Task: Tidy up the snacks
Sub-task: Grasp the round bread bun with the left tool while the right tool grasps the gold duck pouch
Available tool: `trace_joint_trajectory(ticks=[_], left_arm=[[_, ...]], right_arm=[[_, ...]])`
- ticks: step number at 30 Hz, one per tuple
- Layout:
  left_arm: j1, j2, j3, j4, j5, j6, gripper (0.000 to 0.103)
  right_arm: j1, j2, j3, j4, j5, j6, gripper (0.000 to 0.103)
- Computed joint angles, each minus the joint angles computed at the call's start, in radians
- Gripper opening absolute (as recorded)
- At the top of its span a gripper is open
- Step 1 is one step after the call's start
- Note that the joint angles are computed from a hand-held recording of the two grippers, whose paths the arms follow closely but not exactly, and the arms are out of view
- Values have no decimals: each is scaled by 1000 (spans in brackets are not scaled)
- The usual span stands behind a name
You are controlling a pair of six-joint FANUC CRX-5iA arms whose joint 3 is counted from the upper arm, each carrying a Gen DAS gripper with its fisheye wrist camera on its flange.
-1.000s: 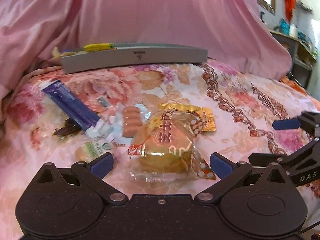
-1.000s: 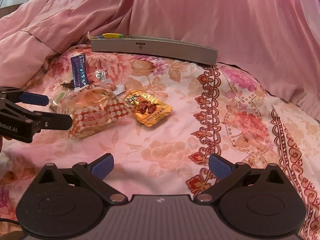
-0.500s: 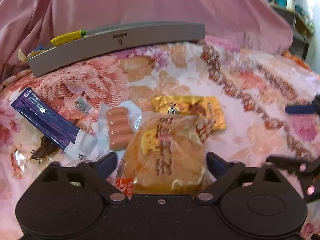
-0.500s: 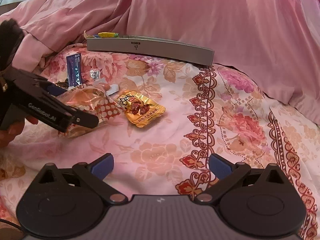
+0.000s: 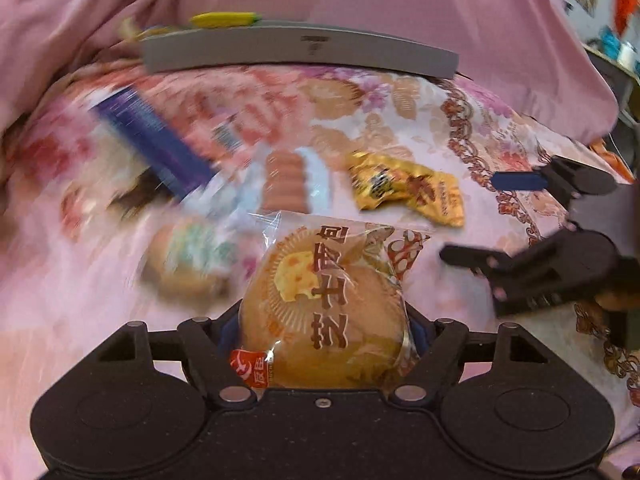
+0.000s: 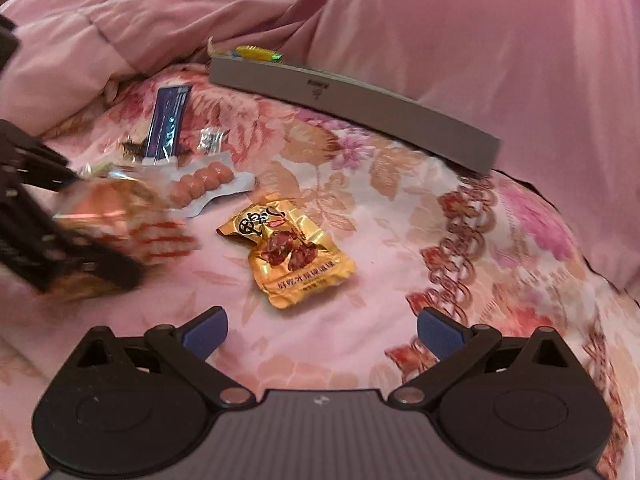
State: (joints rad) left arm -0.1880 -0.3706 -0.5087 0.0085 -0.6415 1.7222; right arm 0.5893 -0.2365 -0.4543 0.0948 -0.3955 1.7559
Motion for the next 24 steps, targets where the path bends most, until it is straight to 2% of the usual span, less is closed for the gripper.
trace_joint_trajectory(ticks=[5,8,10,12,15,17,19,24], left_arm=[[-30,-83,-20,-114,-53,176,77],[-37,-82,-14,-135,-58,194,77],[-25,-93,-30,-112,-42,178,77],[-13,-100,-47,-89,-21,158,77],[0,-109,-64,-58,-5,132,78],[8,-113,-75,-36,6,115,78],[13,-113,-77,-25,8,109,78],[10,-106,-69,-31,-1,124,78]], right_arm=[[-1,57,67,-108,6,178,103],[-10,101,133,-193,-10,325,103],[-27,140,203,-275,-63,416,103],[-52,192,295,-349,-163,453,103],[-105,256,409,-455,-310,459,103],[-118,262,418,-479,-328,434,101],[-110,246,393,-474,-306,427,98],[-73,201,336,-434,-268,370,70]])
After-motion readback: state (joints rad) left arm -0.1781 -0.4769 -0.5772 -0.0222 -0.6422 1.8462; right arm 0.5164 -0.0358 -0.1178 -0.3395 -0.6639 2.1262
